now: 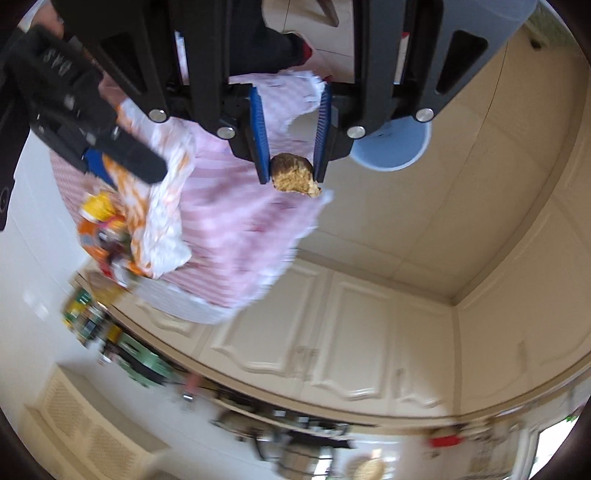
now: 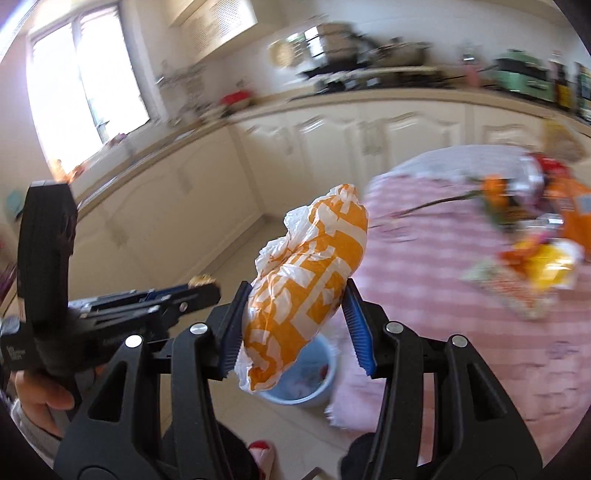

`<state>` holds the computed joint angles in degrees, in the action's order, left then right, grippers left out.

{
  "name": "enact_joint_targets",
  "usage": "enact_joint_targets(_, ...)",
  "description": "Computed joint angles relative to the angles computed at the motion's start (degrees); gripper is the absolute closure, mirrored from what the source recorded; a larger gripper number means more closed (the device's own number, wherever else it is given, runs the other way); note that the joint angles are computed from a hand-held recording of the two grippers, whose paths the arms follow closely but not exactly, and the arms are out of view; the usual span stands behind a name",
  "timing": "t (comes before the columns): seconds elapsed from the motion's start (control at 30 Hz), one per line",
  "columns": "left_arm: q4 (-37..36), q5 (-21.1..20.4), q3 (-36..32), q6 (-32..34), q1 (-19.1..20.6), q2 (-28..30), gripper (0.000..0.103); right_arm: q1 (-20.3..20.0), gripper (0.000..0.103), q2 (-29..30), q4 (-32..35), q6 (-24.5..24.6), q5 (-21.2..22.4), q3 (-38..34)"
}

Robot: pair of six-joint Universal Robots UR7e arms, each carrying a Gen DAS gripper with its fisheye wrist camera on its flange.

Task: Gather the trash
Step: 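Carry the crust and orange-white bag to the bin and open both tools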

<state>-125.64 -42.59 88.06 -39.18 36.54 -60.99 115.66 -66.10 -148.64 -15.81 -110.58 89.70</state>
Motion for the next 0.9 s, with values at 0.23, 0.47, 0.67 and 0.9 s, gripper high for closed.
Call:
enact_joint_targets(0.23, 5.0, 2.1, 5.6, -8.0, 4.6, -6.6, 0.08, 0.1, 0.054, 9.7, 7.5, -0.1, 1.8, -4.1)
enact_joint_targets(0.47, 6.0, -0.4, 6.1, -9.8, 10.2, -6.6, 0.08, -1.8, 0.053, 17.9, 12.0, 0.5, 0.1, -9.8)
enact_joint_targets(0.67, 5.3, -1.6, 4.5, -8.2, 13.3, -5.0, 0.08, -3.0, 0.047, 24.1, 15.3, 0.9, -1.6, -16.3)
enact_joint_targets(0.9, 4.5, -3.0, 2.9, -7.1, 14.9, -3.1, 0.08, -4.1, 0.041, 25.3, 15.4, 1.2, -3.8, -16.5)
